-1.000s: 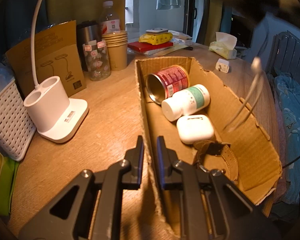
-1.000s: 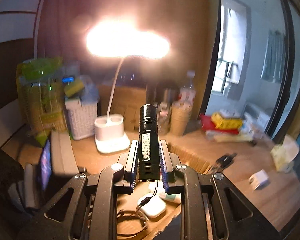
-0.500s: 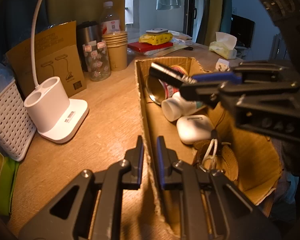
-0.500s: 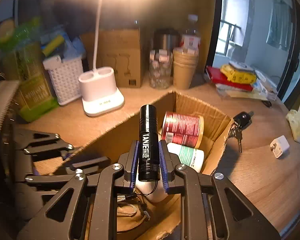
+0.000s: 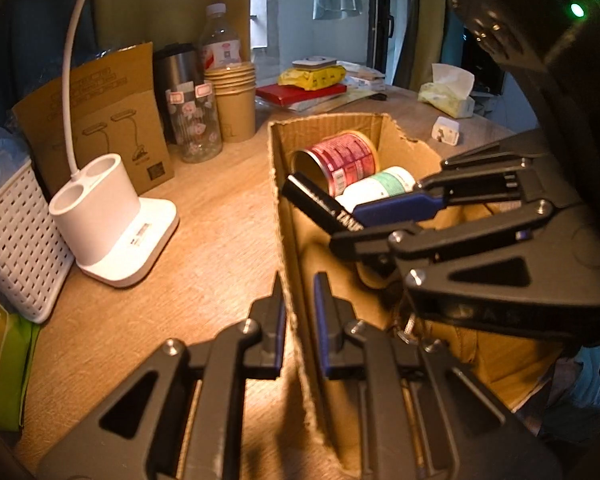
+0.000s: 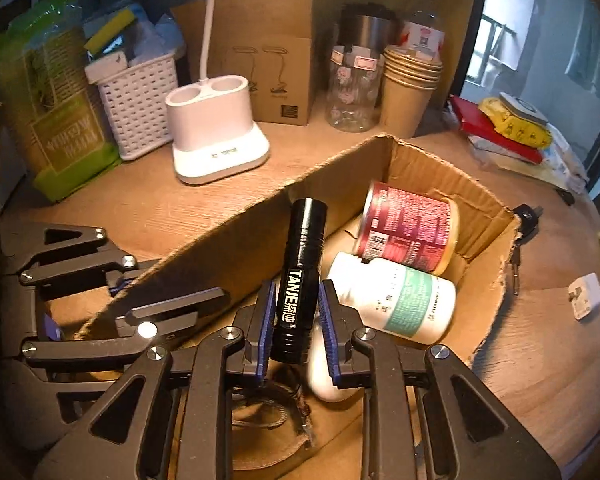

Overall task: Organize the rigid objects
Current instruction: 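Lower the flashlight into the box and open the right tool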

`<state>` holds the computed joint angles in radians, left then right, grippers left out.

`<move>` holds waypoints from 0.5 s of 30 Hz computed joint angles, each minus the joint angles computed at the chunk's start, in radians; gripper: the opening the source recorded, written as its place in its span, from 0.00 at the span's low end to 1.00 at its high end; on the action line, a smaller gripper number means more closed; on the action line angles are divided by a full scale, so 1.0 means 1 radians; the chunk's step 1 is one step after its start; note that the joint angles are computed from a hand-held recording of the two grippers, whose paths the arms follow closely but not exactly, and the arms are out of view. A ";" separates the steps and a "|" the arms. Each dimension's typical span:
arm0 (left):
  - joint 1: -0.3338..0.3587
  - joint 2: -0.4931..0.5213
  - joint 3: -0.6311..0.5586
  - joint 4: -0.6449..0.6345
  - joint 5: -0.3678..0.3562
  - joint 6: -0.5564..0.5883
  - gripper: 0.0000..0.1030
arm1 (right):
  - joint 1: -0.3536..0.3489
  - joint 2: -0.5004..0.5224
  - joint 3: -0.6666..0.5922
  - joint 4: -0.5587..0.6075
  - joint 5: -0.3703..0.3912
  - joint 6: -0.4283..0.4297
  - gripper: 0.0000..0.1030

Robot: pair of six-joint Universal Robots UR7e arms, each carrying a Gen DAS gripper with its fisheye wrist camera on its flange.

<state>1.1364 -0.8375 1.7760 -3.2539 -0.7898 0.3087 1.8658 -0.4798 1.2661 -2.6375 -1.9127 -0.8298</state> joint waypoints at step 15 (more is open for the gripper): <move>0.000 0.002 0.001 0.000 -0.003 -0.004 0.13 | -0.019 -0.042 0.053 -0.041 0.095 -0.016 0.24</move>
<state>1.1361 -0.8360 1.7766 -3.2537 -0.7925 0.3051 1.8464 -0.5220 1.3196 -2.6784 -1.8176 -0.8460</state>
